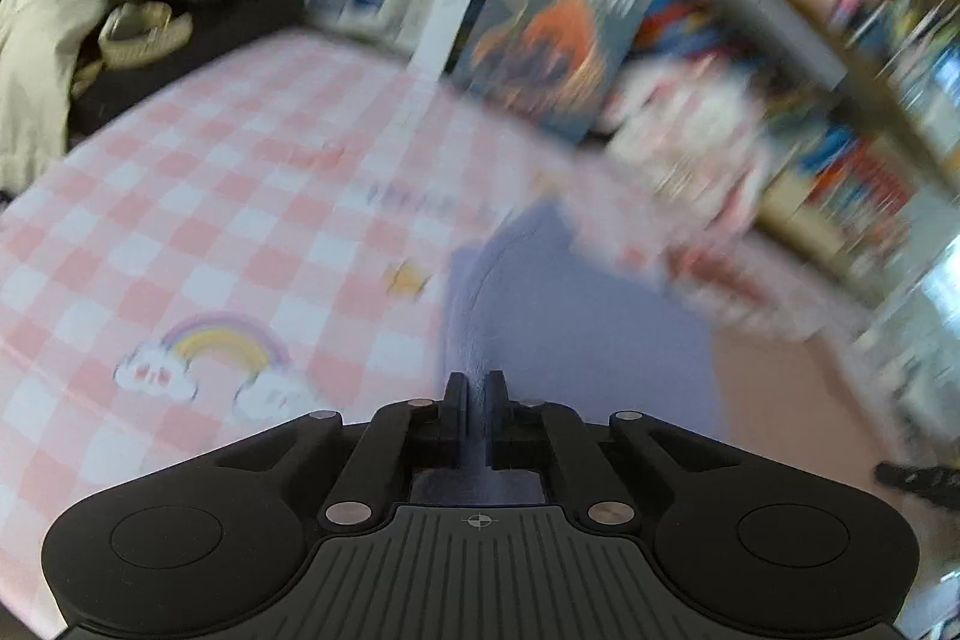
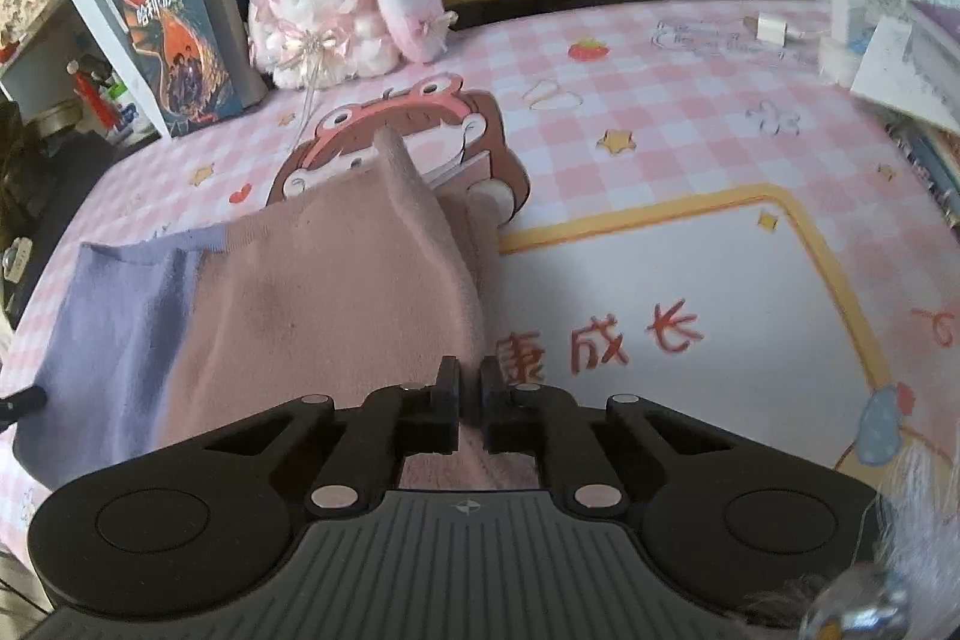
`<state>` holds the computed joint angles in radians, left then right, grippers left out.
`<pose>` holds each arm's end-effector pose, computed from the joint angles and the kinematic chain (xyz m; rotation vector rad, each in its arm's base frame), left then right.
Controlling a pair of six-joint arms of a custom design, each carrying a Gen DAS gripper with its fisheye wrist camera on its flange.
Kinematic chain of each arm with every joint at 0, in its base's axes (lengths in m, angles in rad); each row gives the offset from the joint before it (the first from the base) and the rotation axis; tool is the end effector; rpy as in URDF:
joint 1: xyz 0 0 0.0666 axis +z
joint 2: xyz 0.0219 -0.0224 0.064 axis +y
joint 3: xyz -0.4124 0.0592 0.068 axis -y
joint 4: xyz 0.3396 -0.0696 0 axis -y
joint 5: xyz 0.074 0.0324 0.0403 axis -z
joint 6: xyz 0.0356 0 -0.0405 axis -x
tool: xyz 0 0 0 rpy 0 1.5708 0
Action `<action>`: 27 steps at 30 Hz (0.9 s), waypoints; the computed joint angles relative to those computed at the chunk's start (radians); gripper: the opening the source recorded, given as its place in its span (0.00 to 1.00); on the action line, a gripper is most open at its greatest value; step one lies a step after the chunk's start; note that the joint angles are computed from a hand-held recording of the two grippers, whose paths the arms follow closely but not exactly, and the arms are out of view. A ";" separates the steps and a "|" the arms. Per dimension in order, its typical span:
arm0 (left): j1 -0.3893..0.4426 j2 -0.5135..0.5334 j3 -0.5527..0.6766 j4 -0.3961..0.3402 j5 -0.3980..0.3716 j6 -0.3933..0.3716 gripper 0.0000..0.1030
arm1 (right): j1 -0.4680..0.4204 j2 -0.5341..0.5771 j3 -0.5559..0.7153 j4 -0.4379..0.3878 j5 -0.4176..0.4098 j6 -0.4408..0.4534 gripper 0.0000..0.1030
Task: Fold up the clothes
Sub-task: 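Grasp the folded sweater edge with both grippers and lift it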
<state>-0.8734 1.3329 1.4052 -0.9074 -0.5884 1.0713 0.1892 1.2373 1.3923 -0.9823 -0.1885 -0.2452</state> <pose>0.2710 -0.2933 0.4950 -0.4818 2.2042 -0.3310 0.3527 0.0739 0.5146 -0.0214 2.4226 0.4269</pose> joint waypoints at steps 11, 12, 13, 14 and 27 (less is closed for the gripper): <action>0.019 0.007 -0.018 -0.033 0.076 -0.031 0.20 | -0.029 -0.029 -0.039 -0.064 0.004 -0.065 0.14; 0.027 0.003 -0.014 -0.026 0.066 -0.061 0.29 | -0.024 -0.025 -0.026 -0.053 0.021 -0.047 0.27; 0.036 0.001 -0.010 -0.018 0.054 -0.089 0.34 | -0.020 -0.020 -0.014 -0.041 0.035 -0.027 0.34; 0.047 0.004 -0.001 -0.010 0.039 -0.110 0.35 | -0.017 -0.014 -0.001 -0.030 0.049 -0.006 0.39; 0.132 0.174 0.153 0.064 0.090 -0.455 0.24 | 0.061 0.205 0.186 -0.010 0.100 0.218 0.08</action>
